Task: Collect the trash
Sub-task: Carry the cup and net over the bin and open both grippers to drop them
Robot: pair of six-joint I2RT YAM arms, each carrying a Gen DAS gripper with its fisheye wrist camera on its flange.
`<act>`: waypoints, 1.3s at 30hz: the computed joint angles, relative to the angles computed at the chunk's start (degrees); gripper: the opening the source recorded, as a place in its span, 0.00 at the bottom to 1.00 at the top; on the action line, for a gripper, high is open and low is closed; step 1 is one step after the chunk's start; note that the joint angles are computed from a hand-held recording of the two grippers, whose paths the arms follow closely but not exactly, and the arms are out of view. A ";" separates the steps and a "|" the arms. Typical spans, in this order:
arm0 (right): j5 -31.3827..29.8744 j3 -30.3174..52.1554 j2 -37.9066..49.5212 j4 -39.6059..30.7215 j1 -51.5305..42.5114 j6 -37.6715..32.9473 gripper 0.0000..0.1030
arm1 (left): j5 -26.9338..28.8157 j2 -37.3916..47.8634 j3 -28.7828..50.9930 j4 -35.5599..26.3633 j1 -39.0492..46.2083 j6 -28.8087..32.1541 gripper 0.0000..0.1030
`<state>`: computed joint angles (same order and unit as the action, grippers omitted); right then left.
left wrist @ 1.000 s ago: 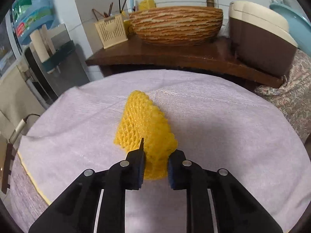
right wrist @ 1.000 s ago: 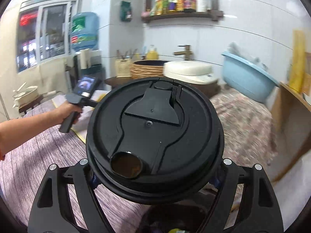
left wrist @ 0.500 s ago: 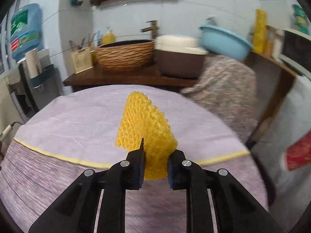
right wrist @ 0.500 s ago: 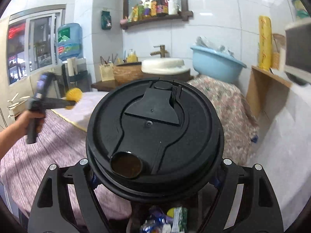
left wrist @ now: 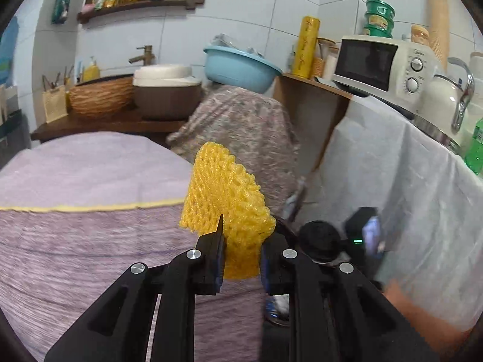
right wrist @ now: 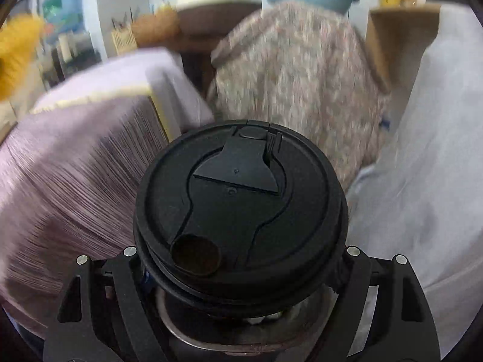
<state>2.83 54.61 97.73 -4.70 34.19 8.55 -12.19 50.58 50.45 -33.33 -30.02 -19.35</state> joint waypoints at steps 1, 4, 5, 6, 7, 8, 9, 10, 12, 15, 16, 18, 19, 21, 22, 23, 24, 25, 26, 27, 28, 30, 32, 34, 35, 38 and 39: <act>-0.40 0.23 2.09 0.33 -0.20 0.58 0.77 | -0.77 0.68 -0.63 1.00 -1.43 -1.36 0.18; -2.41 3.87 9.37 -1.28 -1.37 2.42 0.78 | -3.56 2.21 -2.16 3.11 -6.19 -4.70 0.18; -2.30 4.56 11.44 -1.48 -1.51 2.56 0.78 | -4.24 3.11 -2.40 3.88 -7.50 -5.49 0.18; -2.27 5.39 13.32 -1.85 -1.66 2.67 0.78 | -4.57 3.90 -2.56 4.48 -8.70 -6.21 0.18; -2.42 6.13 14.45 -2.15 -1.81 2.84 0.78 | -4.36 4.88 -2.73 5.36 -9.46 -6.81 0.18; -3.00 6.83 15.93 -2.34 -1.98 2.98 0.78 | -4.09 5.75 -2.90 6.17 -10.03 -7.38 0.18; -3.61 7.80 17.36 -2.99 -2.18 2.96 0.78 | -3.98 6.62 -3.09 6.95 -10.59 -7.89 0.18; -3.67 8.16 18.18 -3.27 -2.22 3.15 0.78 | -4.40 7.17 -3.11 7.19 -11.40 -8.45 0.18; -2.73 9.21 20.30 -3.64 -2.12 3.22 0.78 | -5.30 8.57 -3.45 8.09 -12.71 -9.39 0.18; -1.94 9.51 21.05 -4.43 -1.92 2.80 0.80 | -4.49 10.20 -3.70 9.17 -12.98 -9.97 0.18; -2.15 8.81 20.74 -3.85 -1.98 2.55 0.81 | -4.62 11.06 -3.64 9.39 -13.32 -10.00 0.18; -2.48 7.85 19.79 -3.33 -2.20 2.20 0.82 | -5.45 12.24 -3.47 9.60 -14.08 -10.19 0.18; -2.22 6.85 18.94 -2.73 -2.11 2.09 0.86 | -5.35 12.37 -3.53 9.68 -14.14 -10.28 0.18; -0.85 5.43 17.42 -1.69 -1.96 1.41 0.89 | -4.81 12.96 -3.50 10.00 -14.24 -10.66 0.18; 0.09 4.62 16.47 -1.00 -1.92 1.16 0.89 | -5.08 13.43 -3.35 10.10 -14.58 -10.84 0.18; 0.80 4.13 15.72 -0.89 -1.84 1.10 0.89 | -5.23 13.87 -3.16 10.18 -14.81 -10.91 0.18; 1.40 3.59 14.68 -0.91 -1.79 1.09 0.89 | -5.24 14.43 -2.99 10.29 -15.09 -10.94 0.18; 1.71 2.84 13.50 -0.50 -1.89 1.15 0.89 | -5.25 14.66 -3.09 10.42 -15.29 -10.94 0.18; 1.90 1.16 11.25 0.34 -2.02 1.35 0.89 | -5.33 15.17 -3.08 10.63 -15.62 -10.98 0.18; 2.18 -0.32 9.16 0.92 -2.13 1.37 0.89 | -5.40 15.75 -3.05 10.85 -15.95 -10.98 0.18; 3.02 -1.97 6.70 1.41 -2.16 1.33 0.89 | -5.54 16.67 -2.99 11.24 -16.37 -10.98 0.18; 4.77 -4.66 3.08 2.09 -2.28 1.24 0.89 | -5.47 18.03 -2.99 11.81 -16.71 -10.98 0.18; 6.14 -9.08 -2.67 2.74 -2.31 1.59 0.89 | -4.60 20.40 -2.63 12.73 -16.73 -10.92 0.18; 8.86 -12.56 -8.00 2.19 -2.30 2.27 0.89 | -3.78 23.07 -2.16 13.83 -16.68 -10.65 0.18; 10.00 -13.55 -9.69 1.91 -2.29 2.46 0.89 | -3.37 24.24 -1.96 14.33 -16.65 -10.48 0.18; 12.89 -16.81 -16.00 0.24 -2.48 3.06 0.89 | -1.85 29.12 -0.74 16.18 -16.41 -9.80 0.18; 13.04 -17.49 -17.82 -0.58 -2.77 3.35 0.89 | -0.99 30.77 -0.31 16.83 -16.15 -9.38 0.18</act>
